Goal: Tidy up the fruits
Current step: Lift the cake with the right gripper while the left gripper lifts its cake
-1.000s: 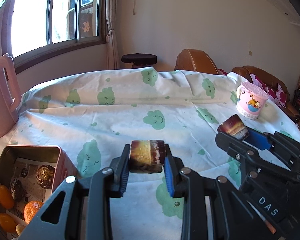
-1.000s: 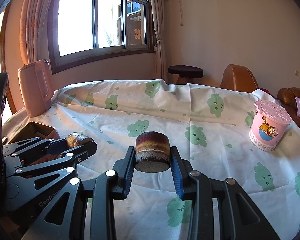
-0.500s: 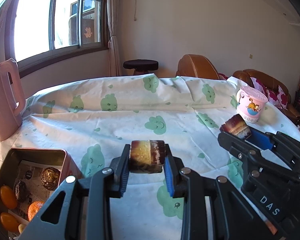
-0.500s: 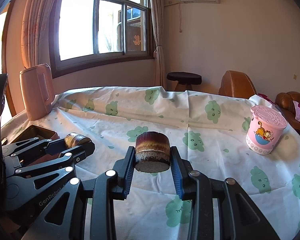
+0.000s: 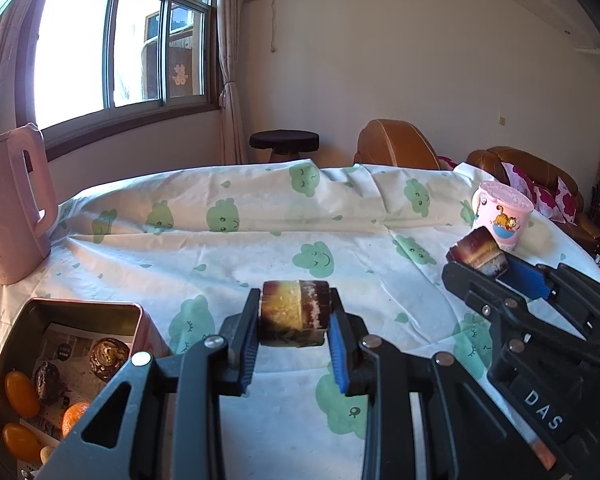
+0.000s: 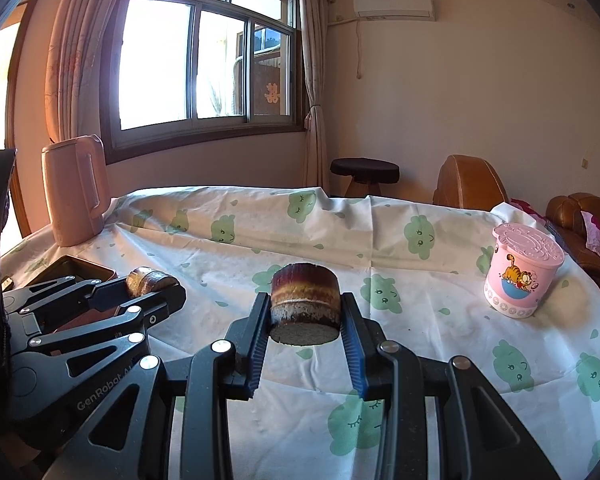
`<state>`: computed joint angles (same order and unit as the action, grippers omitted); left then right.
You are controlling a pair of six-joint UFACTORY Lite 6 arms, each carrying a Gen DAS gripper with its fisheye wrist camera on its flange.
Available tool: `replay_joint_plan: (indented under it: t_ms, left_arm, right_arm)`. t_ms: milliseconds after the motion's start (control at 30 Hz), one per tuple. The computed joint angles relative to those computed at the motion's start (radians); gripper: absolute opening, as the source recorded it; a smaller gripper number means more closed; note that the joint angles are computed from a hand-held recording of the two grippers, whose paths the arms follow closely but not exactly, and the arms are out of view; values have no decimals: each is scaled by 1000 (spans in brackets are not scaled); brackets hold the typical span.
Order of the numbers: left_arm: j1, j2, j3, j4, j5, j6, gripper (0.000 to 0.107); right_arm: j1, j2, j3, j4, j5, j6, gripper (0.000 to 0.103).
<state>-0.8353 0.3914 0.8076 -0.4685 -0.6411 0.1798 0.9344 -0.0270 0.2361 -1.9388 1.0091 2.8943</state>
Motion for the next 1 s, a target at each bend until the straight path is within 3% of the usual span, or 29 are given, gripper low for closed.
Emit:
replay_joint_plan:
  t_ms: [1000]
  left_arm:
    - [-24,-65,-115,9,-157,-49,32]
  right_arm:
    - [114,25,-4,123,128,5,36]
